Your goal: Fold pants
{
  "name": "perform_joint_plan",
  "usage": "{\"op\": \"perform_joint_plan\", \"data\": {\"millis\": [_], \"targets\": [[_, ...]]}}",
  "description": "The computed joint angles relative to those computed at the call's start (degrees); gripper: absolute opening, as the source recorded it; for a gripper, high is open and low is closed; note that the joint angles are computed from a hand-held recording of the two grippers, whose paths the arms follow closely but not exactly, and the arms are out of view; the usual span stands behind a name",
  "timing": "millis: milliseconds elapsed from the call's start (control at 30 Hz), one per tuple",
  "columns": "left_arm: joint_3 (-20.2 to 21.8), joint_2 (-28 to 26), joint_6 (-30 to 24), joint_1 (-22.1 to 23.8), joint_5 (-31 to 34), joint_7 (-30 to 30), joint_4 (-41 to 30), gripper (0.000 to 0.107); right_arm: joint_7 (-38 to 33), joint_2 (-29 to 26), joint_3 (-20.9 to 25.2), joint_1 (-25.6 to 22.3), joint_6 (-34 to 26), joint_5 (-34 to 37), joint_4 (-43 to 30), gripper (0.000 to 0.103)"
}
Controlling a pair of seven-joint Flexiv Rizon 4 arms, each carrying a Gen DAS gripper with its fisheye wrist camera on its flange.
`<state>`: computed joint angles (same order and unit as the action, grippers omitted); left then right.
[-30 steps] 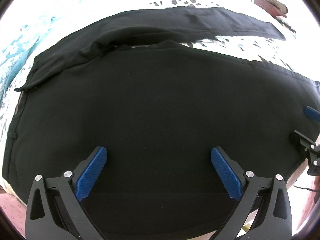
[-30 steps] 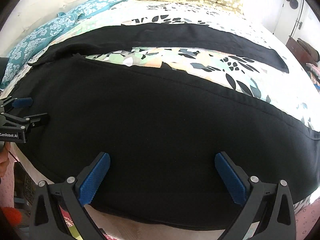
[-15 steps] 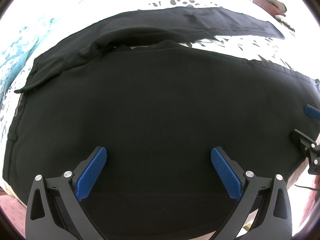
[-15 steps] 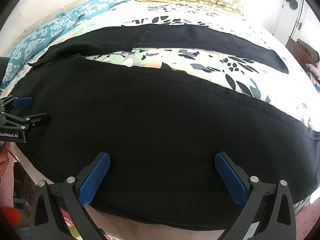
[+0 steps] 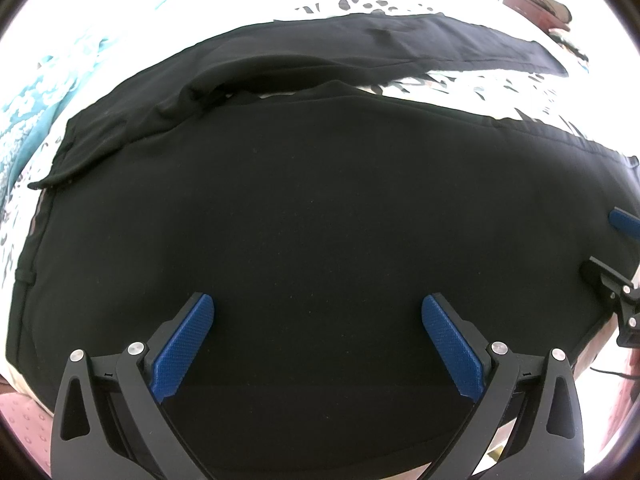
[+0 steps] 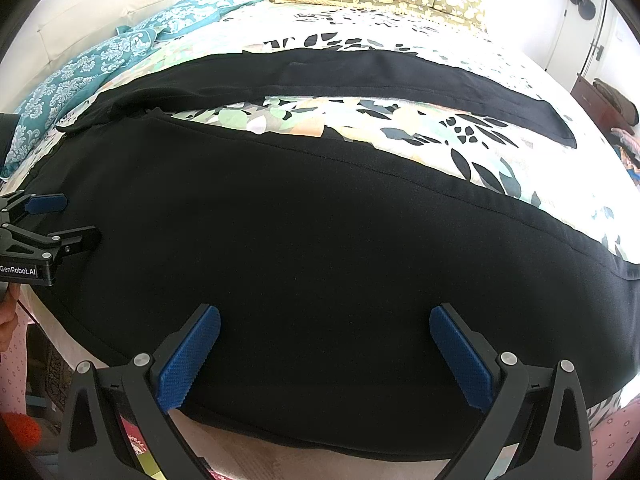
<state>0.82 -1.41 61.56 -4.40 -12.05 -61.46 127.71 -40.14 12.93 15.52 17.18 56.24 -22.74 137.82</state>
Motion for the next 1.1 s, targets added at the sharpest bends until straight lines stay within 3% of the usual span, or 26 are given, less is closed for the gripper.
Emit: {"op": "perform_joint_plan", "data": {"millis": [1100], "targets": [[-0.10, -0.02, 0.75, -0.11, -0.42, -0.02, 0.26, 0.103, -1.37, -0.14, -0.06, 0.22, -1.16, 1.21, -0.71, 0.103]]}}
